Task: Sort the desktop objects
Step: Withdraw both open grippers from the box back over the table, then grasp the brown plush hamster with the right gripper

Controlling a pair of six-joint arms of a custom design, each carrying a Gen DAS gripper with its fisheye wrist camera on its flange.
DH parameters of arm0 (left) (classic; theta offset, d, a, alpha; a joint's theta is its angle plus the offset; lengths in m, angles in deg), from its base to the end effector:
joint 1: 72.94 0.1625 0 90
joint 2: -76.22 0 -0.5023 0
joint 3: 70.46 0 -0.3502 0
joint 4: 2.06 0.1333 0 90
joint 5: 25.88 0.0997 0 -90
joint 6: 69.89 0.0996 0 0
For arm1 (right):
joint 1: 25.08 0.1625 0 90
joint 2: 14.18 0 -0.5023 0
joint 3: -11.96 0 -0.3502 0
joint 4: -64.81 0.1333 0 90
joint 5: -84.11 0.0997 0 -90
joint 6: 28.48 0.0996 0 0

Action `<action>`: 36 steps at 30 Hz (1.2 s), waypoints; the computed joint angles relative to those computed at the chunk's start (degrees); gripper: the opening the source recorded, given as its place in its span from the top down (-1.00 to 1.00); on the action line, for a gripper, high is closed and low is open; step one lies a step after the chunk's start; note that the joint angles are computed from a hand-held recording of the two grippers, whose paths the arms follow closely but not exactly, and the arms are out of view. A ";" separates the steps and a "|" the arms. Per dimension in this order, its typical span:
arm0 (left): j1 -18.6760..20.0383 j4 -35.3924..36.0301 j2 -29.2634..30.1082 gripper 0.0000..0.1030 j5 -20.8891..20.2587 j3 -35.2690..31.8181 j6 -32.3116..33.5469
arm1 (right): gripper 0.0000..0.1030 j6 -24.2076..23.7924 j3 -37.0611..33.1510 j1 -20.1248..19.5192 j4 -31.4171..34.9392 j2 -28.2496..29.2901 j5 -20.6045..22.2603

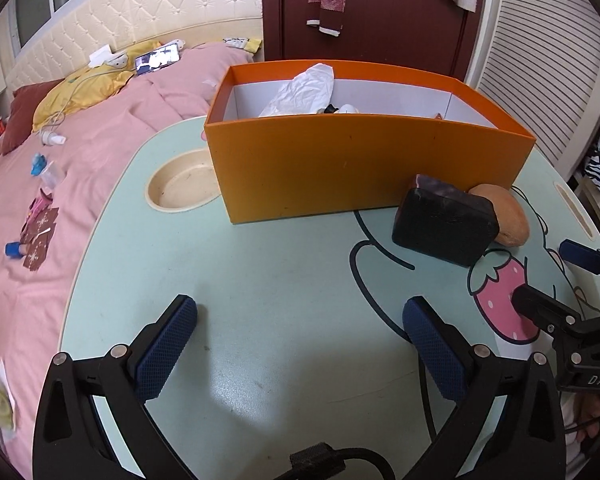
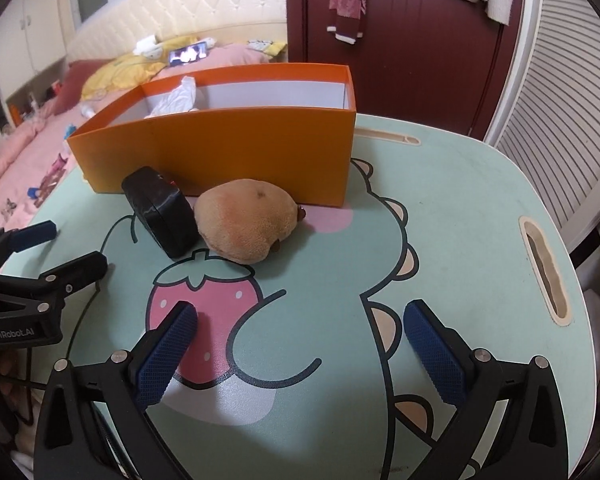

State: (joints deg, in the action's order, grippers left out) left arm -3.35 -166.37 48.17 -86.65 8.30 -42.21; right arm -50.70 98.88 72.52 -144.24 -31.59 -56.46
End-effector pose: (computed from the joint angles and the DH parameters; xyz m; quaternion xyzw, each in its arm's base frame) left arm -0.1054 -0.8050 0.0879 0.3388 0.8860 -0.1818 0.2590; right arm 0.1504 -0.7010 0.0196 0.0383 -0.8394 0.3264 0.4329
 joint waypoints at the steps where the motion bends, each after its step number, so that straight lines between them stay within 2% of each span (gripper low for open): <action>1: -0.01 0.04 0.01 -0.99 0.00 -0.02 -0.02 | -1.00 0.06 0.05 0.04 0.04 -0.02 0.02; 6: 0.07 0.49 0.05 -0.99 -0.08 -0.38 -0.06 | -0.99 -0.19 0.62 0.10 1.31 -0.55 1.24; 7: 0.09 0.52 0.04 -0.99 -0.09 -0.41 -0.05 | -0.94 -0.30 0.92 0.12 1.76 -0.79 2.16; 8: 0.10 0.55 0.03 -0.99 -0.10 -0.43 -0.04 | -0.79 -0.46 1.29 0.15 1.67 -1.06 3.43; 9: 0.10 0.55 0.03 -0.99 -0.10 -0.43 -0.04 | -0.72 -1.01 1.40 0.30 1.03 -1.12 4.13; 12: 0.12 0.61 0.02 -0.99 -0.14 -0.47 -0.09 | -0.72 -2.71 1.52 0.77 -1.85 -1.32 6.47; 14: 0.13 0.70 -0.01 -0.99 -0.18 -0.50 -0.16 | -0.72 -2.04 1.61 0.84 -3.40 -1.95 9.09; 15: 0.12 0.75 -0.04 -0.99 -0.19 -0.50 -0.20 | -0.72 -0.61 1.35 0.69 -3.11 -2.42 10.48; 19: 0.16 0.83 -0.05 -0.99 -0.23 -0.59 -0.17 | -0.69 5.42 -1.85 0.01 1.62 -2.57 9.62; 21: 0.07 0.66 -0.03 -0.99 -0.12 -0.43 -0.31 | -0.51 9.41 -3.04 -0.61 5.01 -2.85 9.91; 25: 0.11 0.67 -0.01 -0.99 -0.19 -0.47 -0.28 | -0.38 12.64 -4.79 -1.02 11.13 -2.45 7.99; 27: 0.14 0.73 0.02 -0.99 -0.23 -0.55 -0.25 | -0.35 10.19 -5.43 -0.73 10.50 -1.55 6.40; 29: 0.12 0.66 0.01 -0.99 -0.23 -0.48 -0.23 | -0.33 5.48 -7.38 -0.06 10.48 0.21 2.66; 30: 0.13 0.63 0.01 -0.99 -0.25 -0.46 -0.19 | -0.22 0.91 -9.27 0.46 9.76 1.86 -0.33; 31: 0.13 0.60 0.00 -0.99 -0.26 -0.43 -0.17 | -0.05 -1.27 -9.68 0.80 7.96 2.52 -0.92; 32: 0.13 0.60 0.00 -0.99 -0.26 -0.43 -0.17 | 0.25 -1.05 -8.62 0.69 7.63 2.09 0.76; 36: 0.16 0.67 -0.01 -0.99 -0.27 -0.47 -0.15 | 0.36 -0.92 -8.11 0.73 6.36 2.05 0.83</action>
State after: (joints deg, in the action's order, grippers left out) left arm -3.19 -165.70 48.17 -86.92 7.82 -42.36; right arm -51.62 90.77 73.25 -137.88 -29.55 -55.63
